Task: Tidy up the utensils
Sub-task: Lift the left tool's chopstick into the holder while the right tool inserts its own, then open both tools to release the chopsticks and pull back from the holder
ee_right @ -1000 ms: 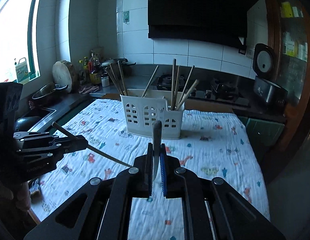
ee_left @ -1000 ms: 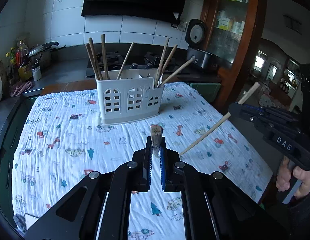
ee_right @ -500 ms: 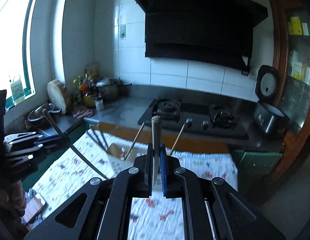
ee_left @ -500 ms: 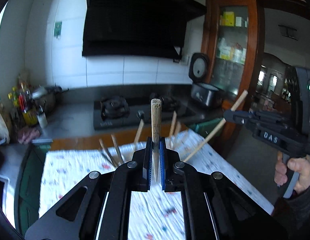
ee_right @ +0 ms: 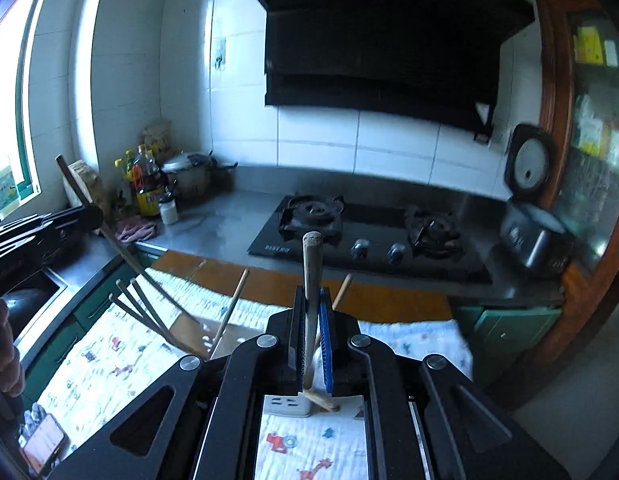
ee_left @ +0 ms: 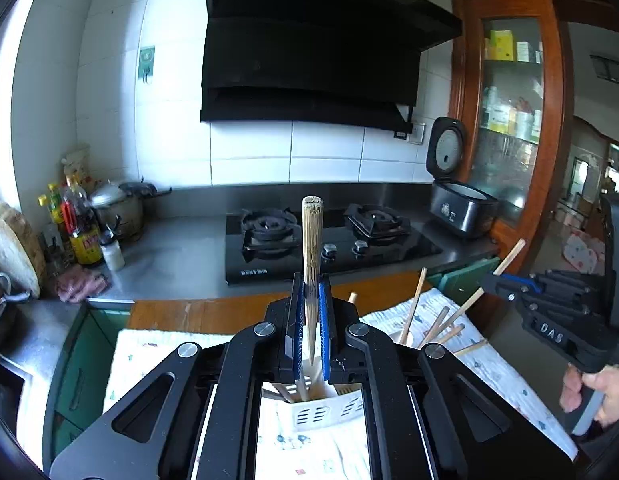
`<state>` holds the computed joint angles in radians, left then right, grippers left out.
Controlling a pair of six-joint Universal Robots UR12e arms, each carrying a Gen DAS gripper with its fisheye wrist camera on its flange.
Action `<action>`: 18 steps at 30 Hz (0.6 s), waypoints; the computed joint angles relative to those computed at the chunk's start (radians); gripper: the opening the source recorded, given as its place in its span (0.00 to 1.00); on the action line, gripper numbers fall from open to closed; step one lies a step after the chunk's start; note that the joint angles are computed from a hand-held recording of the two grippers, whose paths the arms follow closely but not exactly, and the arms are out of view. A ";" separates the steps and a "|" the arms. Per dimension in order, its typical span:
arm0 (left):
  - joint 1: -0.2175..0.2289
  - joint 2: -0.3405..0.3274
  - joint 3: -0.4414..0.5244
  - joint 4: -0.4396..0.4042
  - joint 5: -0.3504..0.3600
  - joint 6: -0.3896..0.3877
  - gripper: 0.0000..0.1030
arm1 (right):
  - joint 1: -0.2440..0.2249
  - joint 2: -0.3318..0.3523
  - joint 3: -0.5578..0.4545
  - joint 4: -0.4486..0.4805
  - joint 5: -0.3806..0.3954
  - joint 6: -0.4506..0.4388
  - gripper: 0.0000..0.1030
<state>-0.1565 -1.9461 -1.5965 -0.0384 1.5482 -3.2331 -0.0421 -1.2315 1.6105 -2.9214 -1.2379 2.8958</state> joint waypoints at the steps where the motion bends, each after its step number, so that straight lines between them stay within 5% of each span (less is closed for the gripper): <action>1: 0.002 -0.004 0.003 -0.008 -0.004 -0.004 0.06 | 0.001 0.006 -0.003 0.012 0.000 -0.004 0.07; 18: 0.006 -0.063 0.076 -0.219 -0.024 0.031 0.06 | 0.013 0.052 -0.035 0.103 -0.050 -0.035 0.07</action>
